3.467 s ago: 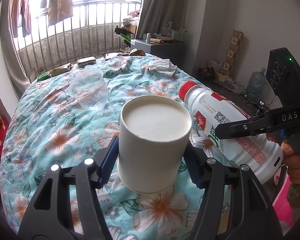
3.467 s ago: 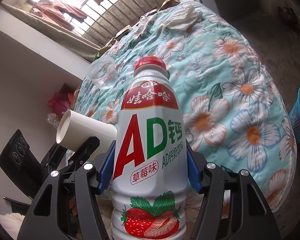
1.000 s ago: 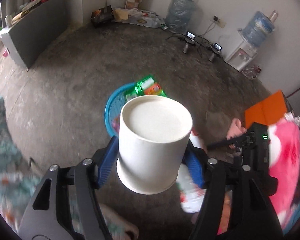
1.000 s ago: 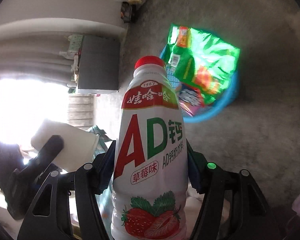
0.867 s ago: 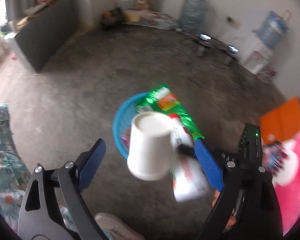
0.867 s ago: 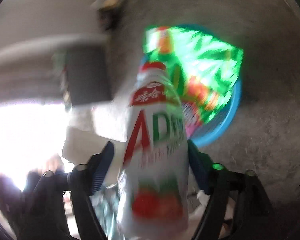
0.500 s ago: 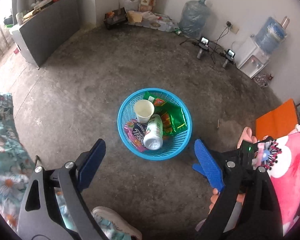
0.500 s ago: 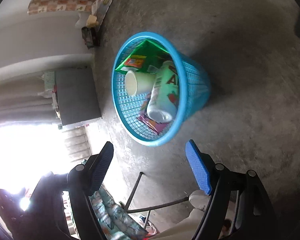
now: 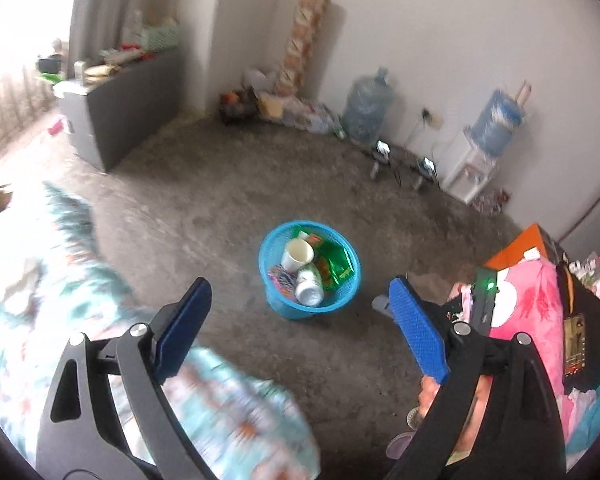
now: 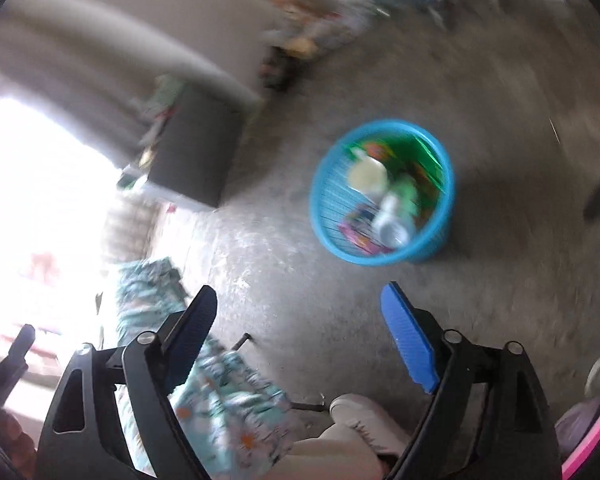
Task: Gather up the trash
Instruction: 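Open both tools over the blue wastebasket to drop cup and bottle, then move both tools back over the bed toward the clear cup and tissue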
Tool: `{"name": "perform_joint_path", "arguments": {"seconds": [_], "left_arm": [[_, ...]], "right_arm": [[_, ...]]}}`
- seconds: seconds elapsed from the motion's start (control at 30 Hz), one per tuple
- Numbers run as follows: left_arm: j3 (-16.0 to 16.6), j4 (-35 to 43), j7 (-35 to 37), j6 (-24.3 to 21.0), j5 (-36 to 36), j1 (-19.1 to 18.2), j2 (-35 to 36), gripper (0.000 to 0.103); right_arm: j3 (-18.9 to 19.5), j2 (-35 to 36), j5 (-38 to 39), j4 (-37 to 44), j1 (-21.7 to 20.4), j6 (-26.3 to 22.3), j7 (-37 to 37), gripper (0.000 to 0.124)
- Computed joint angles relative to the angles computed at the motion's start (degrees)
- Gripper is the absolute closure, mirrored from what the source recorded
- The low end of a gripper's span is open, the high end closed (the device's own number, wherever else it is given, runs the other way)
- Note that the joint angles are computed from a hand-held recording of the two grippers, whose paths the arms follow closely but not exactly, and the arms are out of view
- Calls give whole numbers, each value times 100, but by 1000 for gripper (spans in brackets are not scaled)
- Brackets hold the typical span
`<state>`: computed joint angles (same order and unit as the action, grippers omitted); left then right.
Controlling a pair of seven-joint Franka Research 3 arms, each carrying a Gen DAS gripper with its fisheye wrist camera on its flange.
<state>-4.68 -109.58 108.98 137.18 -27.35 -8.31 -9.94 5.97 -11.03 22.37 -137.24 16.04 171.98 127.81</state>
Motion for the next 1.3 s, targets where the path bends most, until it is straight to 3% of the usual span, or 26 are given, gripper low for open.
{"name": "perform_joint_path", "arguments": {"seconds": [0.07, 0.13, 0.27, 0.43, 0.6, 0.87, 1.07, 1.2, 1.3], "left_arm": [[186, -481, 66, 124, -155, 103, -555, 17], [429, -950, 100, 291, -277, 150, -1069, 17], [718, -2081, -305, 912, 218, 532, -2179, 15], [983, -3163, -882, 1217, 1153, 1251, -3258, 15], [1444, -3613, -1129, 1326, 1741, 1588, -3627, 15], [1906, -3839, -1178, 1962, 2247, 1584, -3498, 15], [2297, -3591, -932, 2403, 2094, 1350, -2977, 15], [2829, -3337, -469, 2567, 1640, 783, -2754, 16], [3116, -3028, -127, 2353, 1268, 461, -2474, 24]], "right_arm": [[223, -49, -508, 228, -125, -130, 102, 39], [147, -85, -471, 393, 71, -242, -216, 39], [-212, -40, 480, 755, 764, -423, -1521, 39], [-58, 220, 890, 1359, 987, -799, -2296, 39], [65, 839, 1818, 2420, 1187, -1550, -3433, 39], [462, 1946, 2343, 4058, 1094, -2613, -3849, 39], [613, 2897, 2203, 5304, 1064, -3087, -3453, 43], [677, 3640, 2055, 6250, 1067, -3300, -3078, 48], [687, 4343, 1814, 7192, 1098, -3568, -2636, 53]]}}
